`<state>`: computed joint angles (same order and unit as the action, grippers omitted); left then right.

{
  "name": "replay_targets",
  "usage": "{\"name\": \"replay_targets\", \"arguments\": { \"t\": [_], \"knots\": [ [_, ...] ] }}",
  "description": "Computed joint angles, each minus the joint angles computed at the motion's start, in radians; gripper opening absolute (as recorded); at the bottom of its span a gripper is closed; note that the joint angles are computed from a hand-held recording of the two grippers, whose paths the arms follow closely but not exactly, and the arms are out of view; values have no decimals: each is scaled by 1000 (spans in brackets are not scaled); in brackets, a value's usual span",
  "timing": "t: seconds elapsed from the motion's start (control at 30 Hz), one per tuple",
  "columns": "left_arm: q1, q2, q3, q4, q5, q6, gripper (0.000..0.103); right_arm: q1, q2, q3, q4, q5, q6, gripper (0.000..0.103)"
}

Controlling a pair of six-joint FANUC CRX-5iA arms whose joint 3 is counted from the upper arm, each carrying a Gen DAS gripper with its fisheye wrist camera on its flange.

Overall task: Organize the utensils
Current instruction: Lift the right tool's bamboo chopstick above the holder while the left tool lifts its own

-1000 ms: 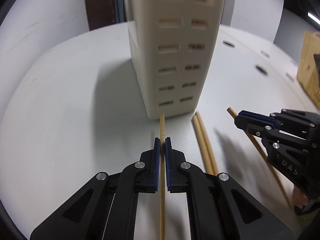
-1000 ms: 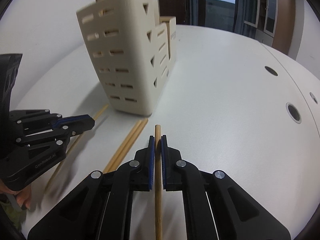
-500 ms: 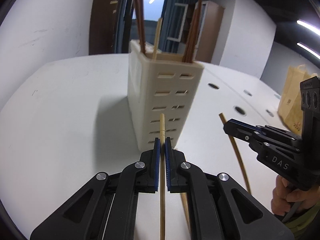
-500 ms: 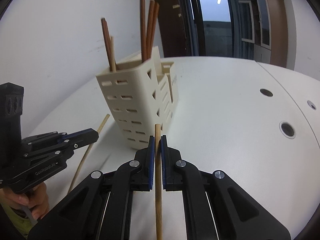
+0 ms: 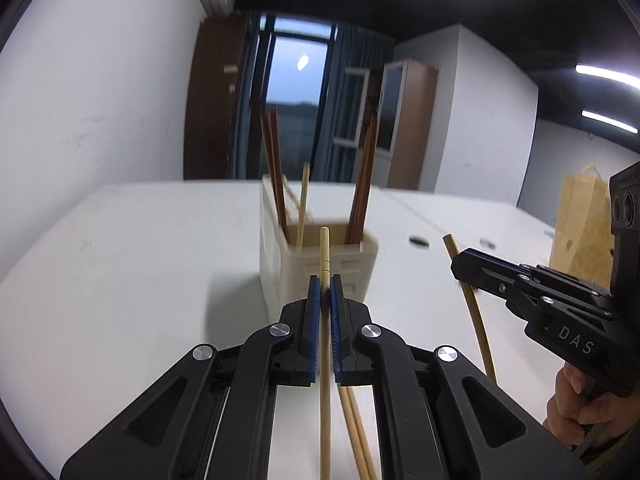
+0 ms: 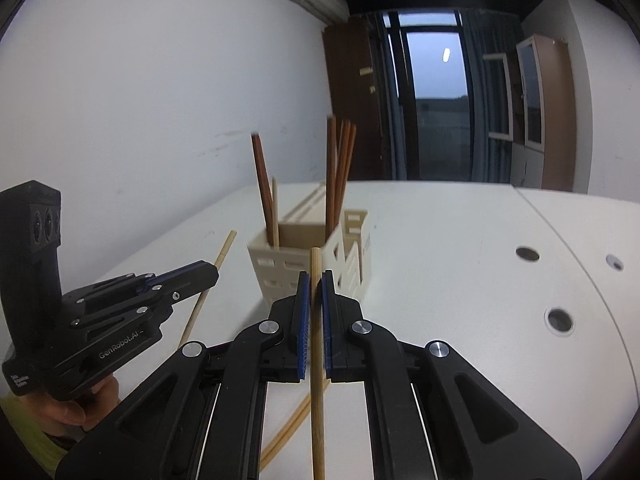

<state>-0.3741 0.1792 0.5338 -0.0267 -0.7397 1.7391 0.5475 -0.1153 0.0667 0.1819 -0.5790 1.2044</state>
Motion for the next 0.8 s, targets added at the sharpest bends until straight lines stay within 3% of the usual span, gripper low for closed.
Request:
{"name": "replay_targets", "arguments": {
  "t": [0.13, 0.4, 0.5, 0.6, 0.7, 0.8],
  "knots": [
    [-10, -15, -4, -44, 106, 23, 4, 4, -18, -47, 106, 118, -84, 7],
    [-15, 0, 7, -74, 263, 59, 4, -14, -1, -53, 212, 235, -176, 7],
    [-20, 14, 25, -95, 281, 67, 4, -16, 17, 6, 95, 213, -53, 7],
    [-19, 32, 50, -113, 276, 84, 4, -18, 46, 40, 114, 184, -75, 7],
    [-18, 33, 48, -109, 286, 90, 4, -37, 77, 109, -13, 144, 14, 7],
    [-15, 21, 36, -118, 324, 105, 4, -41, 80, 91, 8, 207, 5, 7]
  ]
}}
